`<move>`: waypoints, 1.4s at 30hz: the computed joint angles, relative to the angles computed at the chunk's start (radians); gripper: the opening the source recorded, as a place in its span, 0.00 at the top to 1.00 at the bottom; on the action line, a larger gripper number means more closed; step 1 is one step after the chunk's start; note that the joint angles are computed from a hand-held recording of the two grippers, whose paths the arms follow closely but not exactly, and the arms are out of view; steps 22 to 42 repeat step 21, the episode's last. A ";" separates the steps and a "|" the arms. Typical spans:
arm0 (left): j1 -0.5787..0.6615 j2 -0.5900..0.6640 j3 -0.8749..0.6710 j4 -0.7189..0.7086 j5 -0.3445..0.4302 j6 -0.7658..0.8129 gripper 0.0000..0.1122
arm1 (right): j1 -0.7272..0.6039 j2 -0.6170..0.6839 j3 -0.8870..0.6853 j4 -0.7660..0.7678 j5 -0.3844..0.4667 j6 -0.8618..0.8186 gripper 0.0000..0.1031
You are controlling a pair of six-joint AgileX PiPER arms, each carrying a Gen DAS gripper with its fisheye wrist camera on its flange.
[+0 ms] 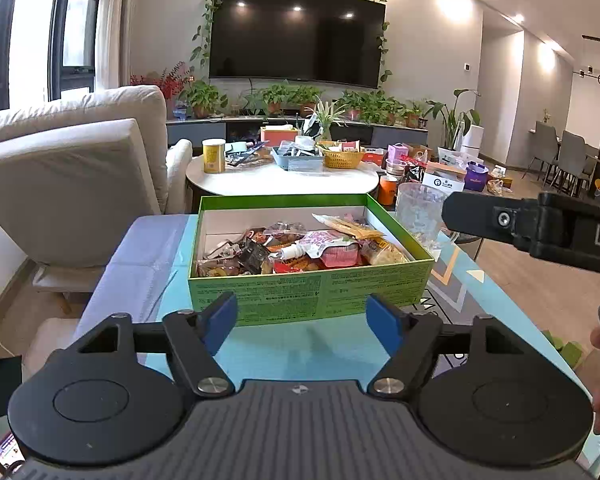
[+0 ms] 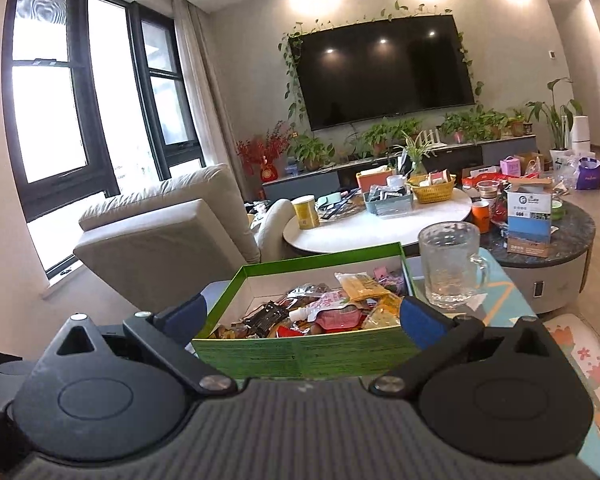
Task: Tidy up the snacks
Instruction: 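Open both tools over the box and pull them back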
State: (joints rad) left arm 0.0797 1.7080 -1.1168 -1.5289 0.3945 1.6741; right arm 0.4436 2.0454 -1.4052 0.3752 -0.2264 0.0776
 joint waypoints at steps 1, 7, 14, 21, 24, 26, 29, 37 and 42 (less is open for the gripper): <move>-0.001 -0.007 0.010 -0.019 -0.003 0.022 0.37 | 0.002 -0.004 0.010 -0.003 -0.009 0.005 0.48; -0.019 -0.015 0.016 0.017 -0.050 -0.018 0.37 | 0.004 -0.015 0.050 -0.029 -0.033 0.038 0.48; -0.021 -0.021 0.040 -0.045 -0.051 0.061 0.37 | 0.005 -0.017 0.077 -0.020 -0.047 0.040 0.48; -0.026 -0.023 0.046 -0.034 -0.054 0.048 0.37 | 0.003 -0.020 0.088 -0.036 -0.040 0.069 0.48; -0.026 -0.023 0.046 -0.034 -0.054 0.048 0.37 | 0.003 -0.020 0.088 -0.036 -0.040 0.069 0.48; -0.026 -0.023 0.046 -0.034 -0.054 0.048 0.37 | 0.003 -0.020 0.088 -0.036 -0.040 0.069 0.48; -0.026 -0.023 0.046 -0.034 -0.054 0.048 0.37 | 0.003 -0.020 0.088 -0.036 -0.040 0.069 0.48; -0.026 -0.023 0.046 -0.034 -0.054 0.048 0.37 | 0.003 -0.020 0.088 -0.036 -0.040 0.069 0.48; -0.026 -0.023 0.046 -0.034 -0.054 0.048 0.37 | 0.003 -0.020 0.088 -0.036 -0.040 0.069 0.48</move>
